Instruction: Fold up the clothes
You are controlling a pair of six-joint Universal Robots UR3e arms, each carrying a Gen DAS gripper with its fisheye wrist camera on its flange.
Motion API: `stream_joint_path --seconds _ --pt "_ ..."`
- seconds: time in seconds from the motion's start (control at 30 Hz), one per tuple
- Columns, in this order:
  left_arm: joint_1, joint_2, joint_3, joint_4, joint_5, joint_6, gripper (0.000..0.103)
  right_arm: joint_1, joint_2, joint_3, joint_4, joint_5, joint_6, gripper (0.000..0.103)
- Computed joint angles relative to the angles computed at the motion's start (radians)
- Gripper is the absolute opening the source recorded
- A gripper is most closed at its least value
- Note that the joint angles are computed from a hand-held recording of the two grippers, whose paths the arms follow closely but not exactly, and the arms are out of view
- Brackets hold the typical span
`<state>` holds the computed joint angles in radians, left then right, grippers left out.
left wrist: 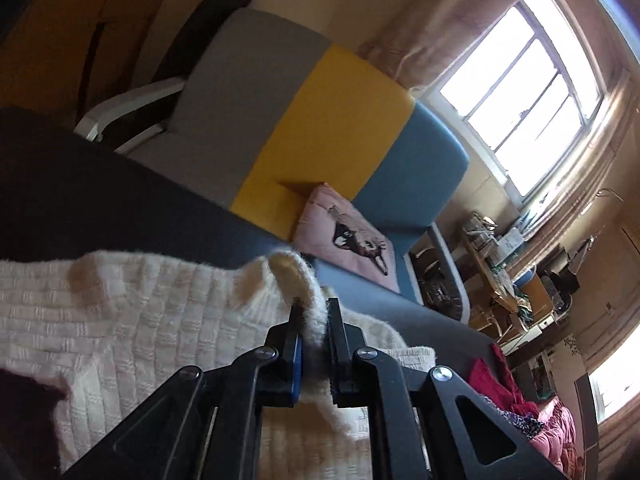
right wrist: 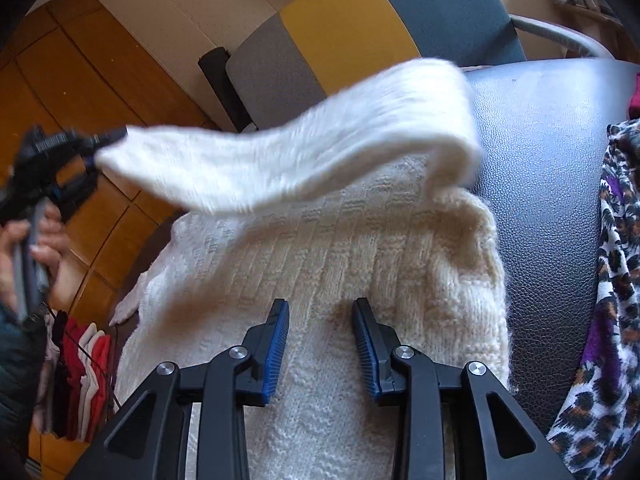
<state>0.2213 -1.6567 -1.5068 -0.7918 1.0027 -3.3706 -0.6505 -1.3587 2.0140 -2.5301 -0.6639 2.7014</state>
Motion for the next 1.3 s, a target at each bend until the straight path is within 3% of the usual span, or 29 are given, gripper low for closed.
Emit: stream_joint_path --seconds 0.17,0.33,0.43,0.47,0.5,0.57,0.67,0.77,0.9,1.03,1.1,1.2,1.3 --pt "0.062 -0.011 -0.209 0.114 0.006 0.0 0.008 -0.004 0.003 -0.003 0.012 0.01 -0.001 0.034" --pt "0.069 -0.041 -0.316 0.2 0.082 0.018 0.008 -0.016 0.011 -0.019 0.052 0.042 0.0 0.037" --pt "0.125 -0.037 -0.449 0.346 0.002 0.017 0.011 -0.046 0.015 -0.055 0.154 0.103 0.004 0.058" --pt "0.14 -0.038 -0.488 0.402 -0.023 0.021 0.011 -0.052 0.017 -0.061 0.149 0.126 0.031 0.074" --pt "0.147 -0.04 -0.515 0.444 -0.037 0.022 0.011 -0.054 0.026 -0.07 0.121 0.152 0.082 0.087" --pt "0.158 -0.047 -0.547 0.496 -0.059 0.023 0.011 -0.048 0.077 -0.111 0.059 0.209 0.207 0.091" --pt "0.177 -0.06 -0.566 0.523 -0.096 0.018 0.011 -0.024 0.217 -0.197 -0.196 0.241 0.555 0.101" --pt "0.165 -0.066 -0.573 0.551 -0.077 0.016 0.011 0.004 0.366 -0.295 -0.467 0.195 0.927 0.103" --pt "0.162 -0.061 -0.601 0.58 -0.074 0.019 0.011 -0.014 0.419 -0.329 -0.743 0.108 1.19 0.103" --pt "0.144 -0.078 -0.592 0.601 -0.066 0.002 0.011 -0.032 0.347 -0.239 -0.648 0.062 1.044 0.102" --pt "0.124 -0.082 -0.586 0.609 -0.055 -0.018 0.011 -0.033 0.308 -0.184 -0.575 0.05 0.908 0.087" --pt "0.113 -0.081 -0.589 0.618 -0.053 -0.033 0.011 -0.014 0.196 -0.136 -0.397 -0.013 0.659 0.088" --pt "0.129 -0.071 -0.599 0.612 -0.067 -0.021 0.011 -0.024 0.077 -0.111 -0.232 -0.09 0.481 0.089"
